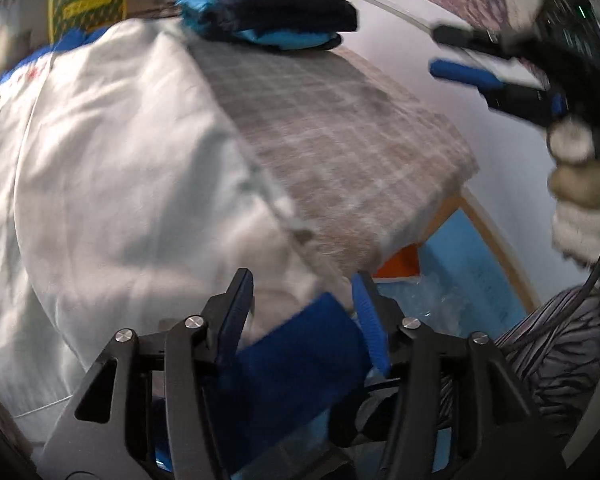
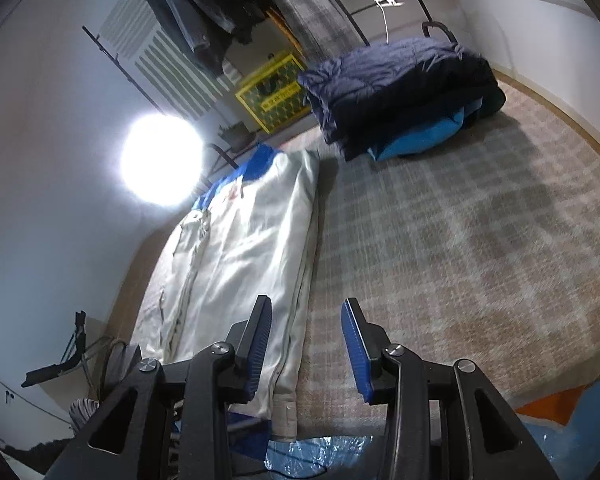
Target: Fold large clothes
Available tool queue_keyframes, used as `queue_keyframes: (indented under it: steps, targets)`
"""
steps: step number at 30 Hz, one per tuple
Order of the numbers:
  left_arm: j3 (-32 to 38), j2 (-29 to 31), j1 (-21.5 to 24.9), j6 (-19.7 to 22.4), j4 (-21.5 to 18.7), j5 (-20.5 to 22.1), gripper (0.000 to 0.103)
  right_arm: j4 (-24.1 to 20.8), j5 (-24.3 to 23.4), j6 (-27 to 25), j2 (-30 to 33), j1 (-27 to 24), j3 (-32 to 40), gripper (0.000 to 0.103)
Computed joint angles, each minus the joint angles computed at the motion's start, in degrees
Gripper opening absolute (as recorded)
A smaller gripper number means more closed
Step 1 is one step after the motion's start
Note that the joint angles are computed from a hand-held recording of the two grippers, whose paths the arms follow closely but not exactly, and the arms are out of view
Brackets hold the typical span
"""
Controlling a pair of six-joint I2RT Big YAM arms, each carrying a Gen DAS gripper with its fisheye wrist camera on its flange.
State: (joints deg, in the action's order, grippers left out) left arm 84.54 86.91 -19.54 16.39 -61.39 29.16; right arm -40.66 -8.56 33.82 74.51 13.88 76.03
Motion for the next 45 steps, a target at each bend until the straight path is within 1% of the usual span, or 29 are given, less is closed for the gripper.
queue_keyframes:
  steps: [1,3,6,9,12,13,14,15,16,19,20,21,22,23,25,26,28,32,34,36,37,40,42,45]
  targets:
    - [-0.6,-0.6,-0.8,0.9,0.4,-1.3,0.054,0.6,-1.0,-0.2,-0.7,-0.6,-0.4,0.046]
    - [-1.8,-1.5,-2.2,2.0,1.4,-4.7,0.062,1.9,-1.8,-0.3,-2.0,-1.3,-1.3,0.053]
    - [-3.1,-2.4,-3.8,2.7,3.2,-8.5,0.067,4.8,-2.4,0.4,-4.4,-2.7,-3.0,0.06]
    - [-3.6,-2.3,-5.7,4.0,4.3,-12.9,0.074,7.6,-3.6,2.2,-5.7,-4.0,-4.4,0.061]
    - [-5.4,-2.7,-7.5,5.8,7.3,-17.4,0.074,8.6,-4.8,3.6,-5.3,-4.9,-4.5,0.061]
    - [-5.9,-2.9,-7.7,6.2,8.3,-18.1,0.074,8.7,-5.0,3.8,-4.9,-5.0,-4.3,0.061]
    - [-6.5,-3.0,-7.7,6.2,9.4,-18.5,0.072,8.7,-5.2,4.0,-4.5,-5.1,-4.1,0.061]
    - [-6.9,-3.2,-7.5,6.2,10.2,-18.7,0.067,8.8,-5.4,4.0,-4.2,-5.1,-3.9,0.061]
    - [-6.9,-3.2,-7.1,6.2,10.2,-18.0,0.067,9.1,-5.9,3.9,-3.6,-5.1,-3.5,0.061]
    - [-5.4,-2.5,-5.7,6.6,8.1,-14.1,0.057,10.4,-7.5,4.0,-2.7,-5.3,-3.2,0.061]
    - [-4.7,-2.1,-4.9,6.9,7.2,-12.7,0.048,11.0,-8.1,4.2,-2.3,-5.5,-3.0,0.061]
    - [-4.3,-1.9,-4.5,6.7,6.9,-12.2,0.035,11.3,-8.5,4.5,-2.0,-5.6,-2.8,0.061]
    - [-3.5,-1.6,-3.9,6.2,6.1,-11.0,0.03,11.7,-8.8,4.8,-1.8,-5.8,-2.7,0.061]
    - [-2.3,-0.9,-2.9,5.2,4.5,-8.4,0.021,12.2,-9.3,5.1,-1.4,-6.0,-2.5,0.061]
    - [0.2,0.3,-0.6,2.0,1.7,-3.4,0.015,12.7,-9.7,5.7,-0.6,-6.3,-2.0,0.061]
    - [0.9,0.5,0.3,0.5,1.0,-1.3,0.014,12.7,-9.9,5.9,0.2,-6.5,-1.4,0.061]
    - [1.8,0.5,1.5,-1.4,0.4,1.1,0.013,12.5,-9.6,6.4,1.7,-6.5,-0.3,0.061]
    - [2.7,-0.3,3.5,-5.4,0.3,5.0,0.012,9.9,-10.1,6.8,8.6,-5.7,5.4,0.061]
    - [2.7,-1.0,4.4,-7.3,0.9,6.4,0.012,7.9,-10.8,6.4,13.0,-4.9,9.6,0.062]
    - [2.6,-1.6,5.4,-9.1,1.6,7.9,0.011,4.7,-10.3,5.3,18.3,-4.0,15.1,0.069]
    - [2.6,-1.8,5.9,-9.8,1.8,8.4,0.011,3.1,-9.8,5.1,20.7,-3.7,17.8,0.07]
    - [2.5,-2.5,7.6,-12.8,2.7,10.7,0.011,-1.2,-8.8,5.5,29.1,-3.4,26.9,0.071]
    - [2.2,-2.8,8.7,-14.8,3.4,12.2,0.011,-3.0,-8.0,6.4,33.1,-3.3,31.3,0.07]
    - [1.4,-3.5,10.4,-17.4,4.6,13.8,0.01,-4.9,-7.4,9.0,38.8,-3.6,37.6,0.07]
